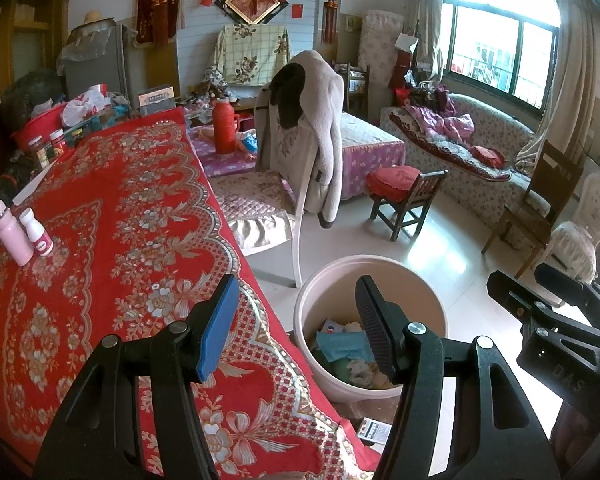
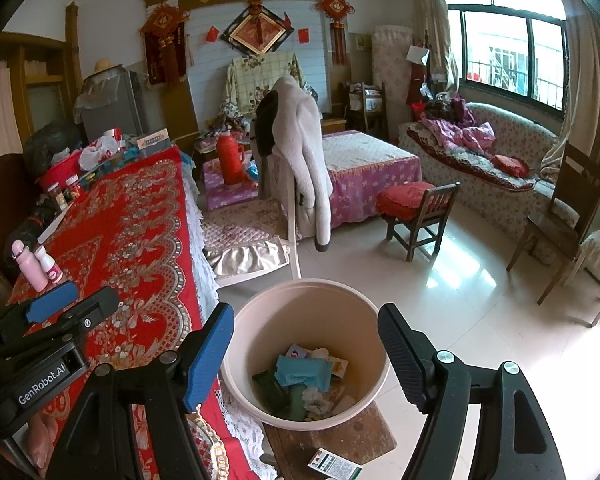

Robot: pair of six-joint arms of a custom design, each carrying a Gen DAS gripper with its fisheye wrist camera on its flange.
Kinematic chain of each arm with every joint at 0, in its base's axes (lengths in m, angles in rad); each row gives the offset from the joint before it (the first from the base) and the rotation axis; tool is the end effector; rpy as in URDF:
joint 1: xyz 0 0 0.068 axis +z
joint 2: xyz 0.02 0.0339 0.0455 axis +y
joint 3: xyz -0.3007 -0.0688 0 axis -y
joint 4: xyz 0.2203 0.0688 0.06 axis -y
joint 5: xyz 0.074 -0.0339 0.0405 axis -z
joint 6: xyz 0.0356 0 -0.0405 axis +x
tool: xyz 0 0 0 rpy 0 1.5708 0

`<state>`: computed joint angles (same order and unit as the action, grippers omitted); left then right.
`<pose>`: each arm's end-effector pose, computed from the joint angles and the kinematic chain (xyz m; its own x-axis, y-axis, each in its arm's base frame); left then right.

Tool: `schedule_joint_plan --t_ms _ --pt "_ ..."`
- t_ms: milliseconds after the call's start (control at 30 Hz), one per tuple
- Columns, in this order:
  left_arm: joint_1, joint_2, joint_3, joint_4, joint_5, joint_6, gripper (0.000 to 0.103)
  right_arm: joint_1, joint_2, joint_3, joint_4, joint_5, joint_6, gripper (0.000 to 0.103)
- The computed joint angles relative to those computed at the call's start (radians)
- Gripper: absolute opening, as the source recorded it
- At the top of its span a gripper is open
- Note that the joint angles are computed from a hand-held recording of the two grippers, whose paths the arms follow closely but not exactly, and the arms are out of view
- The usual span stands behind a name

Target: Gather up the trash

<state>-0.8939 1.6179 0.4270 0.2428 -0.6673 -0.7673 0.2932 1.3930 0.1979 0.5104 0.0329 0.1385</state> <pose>0.1619 -0.1663 0.1487 -0.6344 -0.0811 -0.7688 -0.0752 0.9962 -0.0430 0.1806 0.0533 0.1572 -0.6362 -0.0479 -0.7701 -0.1783 0.9802 0.0863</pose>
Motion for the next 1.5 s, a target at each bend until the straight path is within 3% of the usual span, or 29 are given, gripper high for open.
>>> schedule_joint_plan --t_ms 1100,1500 --pt "-0.020 0.030 0.019 -0.003 0.002 -0.022 0.059 0.001 0.003 0.005 -0.016 -0.002 0.006 0.073" --pt "0.006 0.097 0.010 0.075 0.041 0.002 0.059 -0.045 0.075 0.002 0.033 -0.031 -0.019 0.074"
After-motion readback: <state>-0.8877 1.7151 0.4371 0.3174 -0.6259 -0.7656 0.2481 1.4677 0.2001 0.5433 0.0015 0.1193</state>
